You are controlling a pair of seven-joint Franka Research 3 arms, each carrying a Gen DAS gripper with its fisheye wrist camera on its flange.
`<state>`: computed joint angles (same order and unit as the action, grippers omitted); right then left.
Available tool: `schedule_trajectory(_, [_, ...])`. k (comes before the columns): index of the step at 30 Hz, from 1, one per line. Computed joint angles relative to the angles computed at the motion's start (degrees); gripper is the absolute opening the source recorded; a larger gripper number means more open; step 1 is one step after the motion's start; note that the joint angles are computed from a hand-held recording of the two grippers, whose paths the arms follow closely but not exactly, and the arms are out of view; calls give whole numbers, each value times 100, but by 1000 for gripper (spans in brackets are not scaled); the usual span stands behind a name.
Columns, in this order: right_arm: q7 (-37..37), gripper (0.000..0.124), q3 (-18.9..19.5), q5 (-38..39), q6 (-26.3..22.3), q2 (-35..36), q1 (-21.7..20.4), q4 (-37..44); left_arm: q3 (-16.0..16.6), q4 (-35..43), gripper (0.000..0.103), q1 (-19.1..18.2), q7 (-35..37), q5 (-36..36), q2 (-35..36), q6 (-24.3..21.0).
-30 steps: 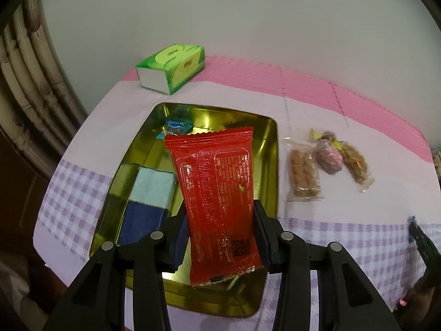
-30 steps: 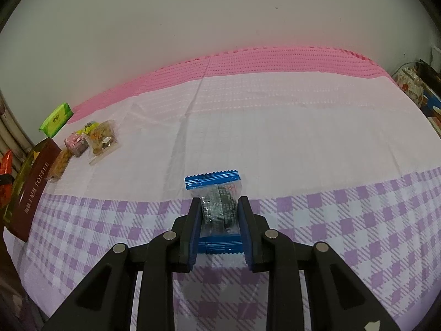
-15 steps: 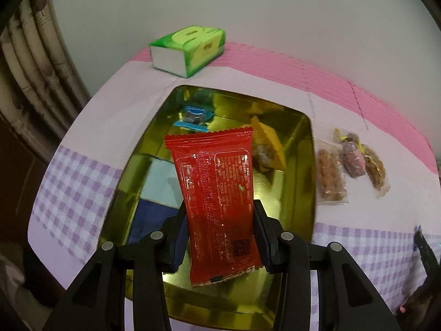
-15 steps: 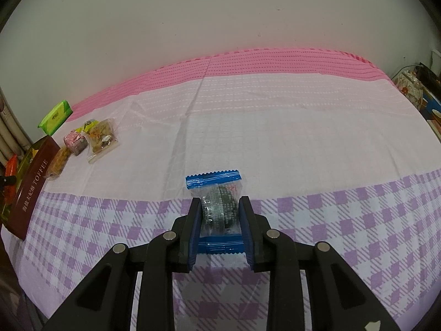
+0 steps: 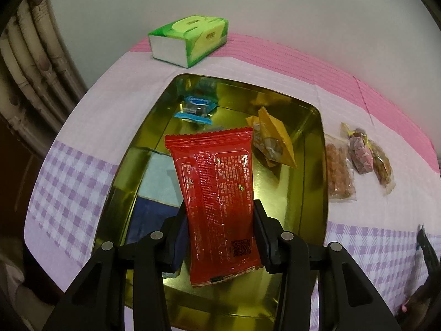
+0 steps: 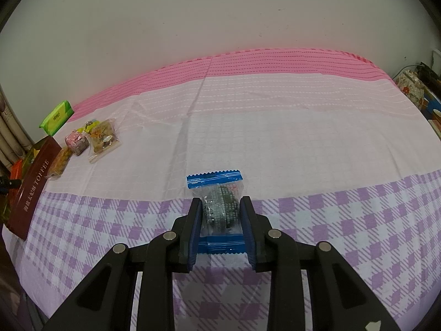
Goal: Organize snacks
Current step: 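Carry the red packet into the tin and open the left gripper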
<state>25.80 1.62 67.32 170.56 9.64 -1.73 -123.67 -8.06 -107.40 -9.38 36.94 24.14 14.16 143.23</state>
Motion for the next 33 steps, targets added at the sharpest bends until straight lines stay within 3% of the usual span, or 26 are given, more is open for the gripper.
schedule_trajectory(10, [-3, 29, 1, 4, -2, 0, -3, 0, -59, 243, 43, -135, 404, 85, 220, -169])
schedule_trajectory(33, [146, 28, -1, -190, 37, 20, 2, 5, 32, 332, 44, -532, -241, 1078, 142, -633])
